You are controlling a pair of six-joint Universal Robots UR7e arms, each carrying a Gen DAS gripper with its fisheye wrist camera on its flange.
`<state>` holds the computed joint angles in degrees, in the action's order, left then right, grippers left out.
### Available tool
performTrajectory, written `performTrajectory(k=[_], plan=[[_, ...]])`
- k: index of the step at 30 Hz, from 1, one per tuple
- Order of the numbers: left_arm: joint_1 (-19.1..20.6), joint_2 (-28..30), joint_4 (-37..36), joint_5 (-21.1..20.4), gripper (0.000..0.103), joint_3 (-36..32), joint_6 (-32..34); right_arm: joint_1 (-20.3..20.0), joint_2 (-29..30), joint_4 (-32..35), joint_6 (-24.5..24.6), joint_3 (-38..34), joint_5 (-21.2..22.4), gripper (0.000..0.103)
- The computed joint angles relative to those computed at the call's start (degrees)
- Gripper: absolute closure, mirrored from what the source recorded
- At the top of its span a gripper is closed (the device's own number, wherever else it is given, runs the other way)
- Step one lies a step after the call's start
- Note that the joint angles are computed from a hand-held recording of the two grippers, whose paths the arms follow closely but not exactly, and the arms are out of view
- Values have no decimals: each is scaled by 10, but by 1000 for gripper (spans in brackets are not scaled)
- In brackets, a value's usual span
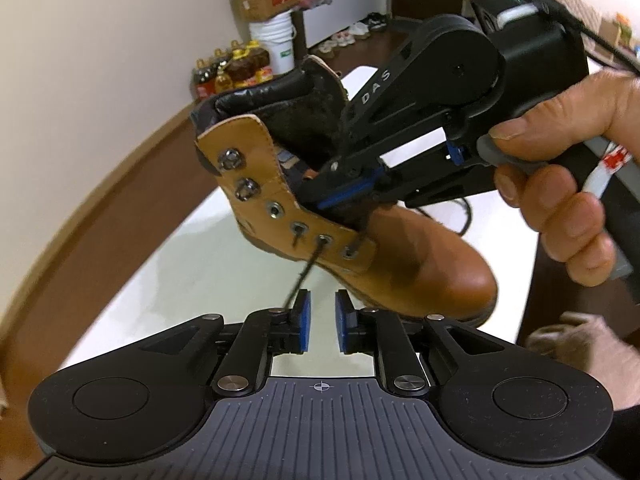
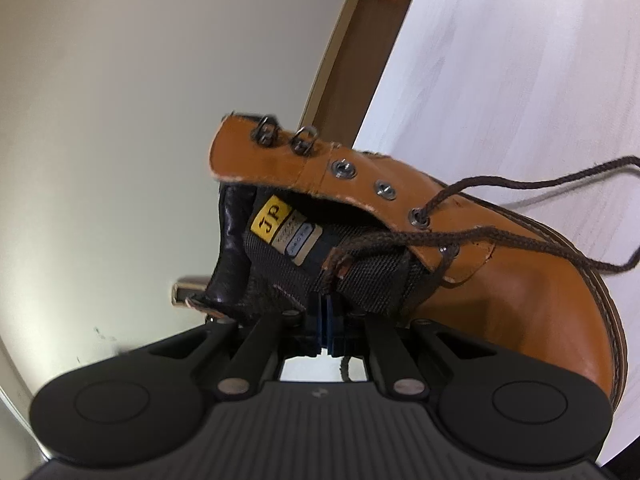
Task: Lace up shoes with both hands
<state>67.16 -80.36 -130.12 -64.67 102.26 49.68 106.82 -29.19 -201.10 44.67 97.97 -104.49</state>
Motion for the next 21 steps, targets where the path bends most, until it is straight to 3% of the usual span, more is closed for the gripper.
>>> performTrajectory(k=[5, 11, 13, 14, 17, 21], plan=[[2, 20, -29, 3, 88, -7, 33, 0, 0, 31, -21, -13, 11, 100], [12, 49, -2, -15, 88, -44, 5, 0, 0, 37, -24, -16, 15, 100], [14, 56, 9, -22, 92, -54, 0, -1, 0, 38, -24, -18, 18, 100], [15, 60, 16, -25, 100, -59, 2, -1, 0, 38, -23, -18, 19, 99], [17, 69, 30, -29, 101, -71, 23, -3, 0, 39, -22, -19, 25, 99], [19, 56, 32, -6, 101, -68, 55, -5, -8, 38, -24, -12, 35, 91]])
